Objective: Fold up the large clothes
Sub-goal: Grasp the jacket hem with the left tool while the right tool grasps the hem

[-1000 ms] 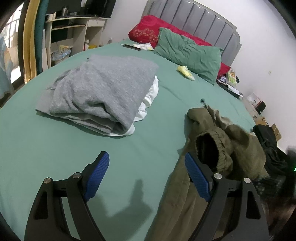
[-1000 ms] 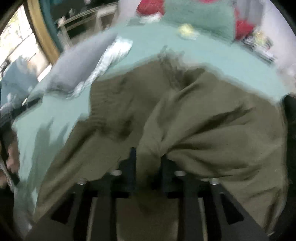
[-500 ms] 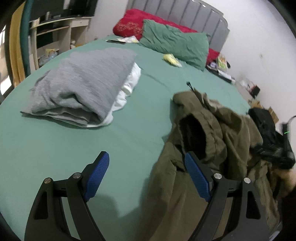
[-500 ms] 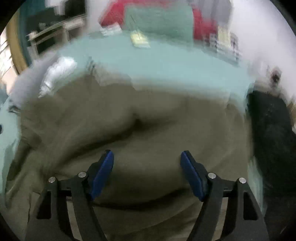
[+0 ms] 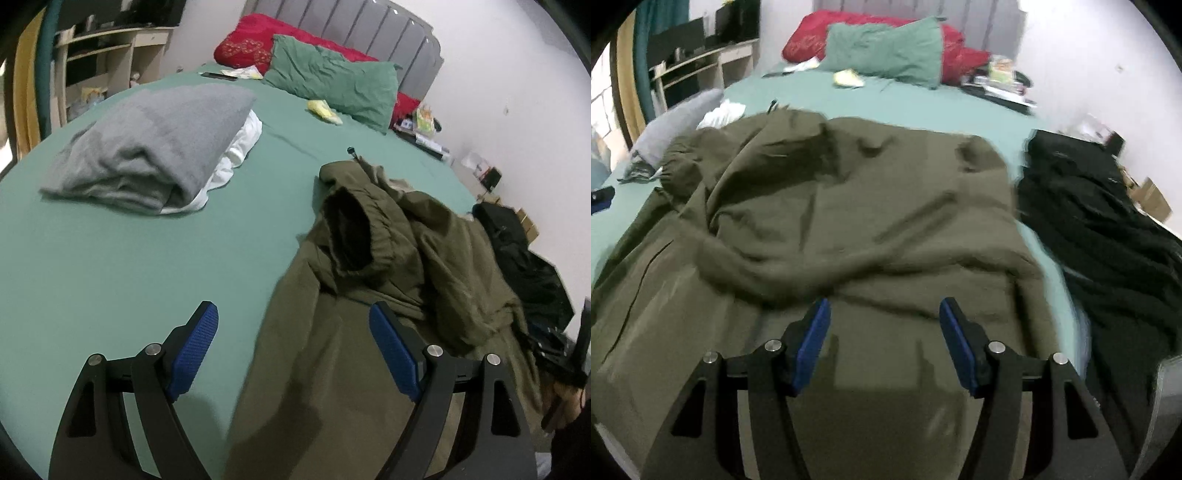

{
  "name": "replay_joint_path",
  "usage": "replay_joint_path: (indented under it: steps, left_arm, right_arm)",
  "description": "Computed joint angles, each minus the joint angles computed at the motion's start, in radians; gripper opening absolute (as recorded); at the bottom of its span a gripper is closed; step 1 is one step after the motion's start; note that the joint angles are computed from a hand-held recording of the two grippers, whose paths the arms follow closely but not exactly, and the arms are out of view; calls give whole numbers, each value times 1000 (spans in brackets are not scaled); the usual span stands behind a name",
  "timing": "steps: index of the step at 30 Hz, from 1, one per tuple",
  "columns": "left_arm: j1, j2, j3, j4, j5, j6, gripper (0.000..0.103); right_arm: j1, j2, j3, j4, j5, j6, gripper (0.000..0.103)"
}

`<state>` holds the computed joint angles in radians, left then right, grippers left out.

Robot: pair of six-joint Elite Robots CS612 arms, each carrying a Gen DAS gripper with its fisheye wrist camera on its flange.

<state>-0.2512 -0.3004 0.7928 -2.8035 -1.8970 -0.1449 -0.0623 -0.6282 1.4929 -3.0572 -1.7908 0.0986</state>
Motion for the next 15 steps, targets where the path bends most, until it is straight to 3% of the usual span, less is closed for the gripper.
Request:
replay_joint_path:
  steps: [7,12,15]
  left_arm:
    - [23,-118,290,-116,13,-79,87]
    - [17,-196,467,-136,112,-21,87]
    - [10,-217,515,-113,155,27,87]
  right_arm:
    - [-50,-129,272,-96,-69,75,67]
    - [-102,-160,396,-176,-25,146,69]
    - [-129,-161,459,-234,55,229,69]
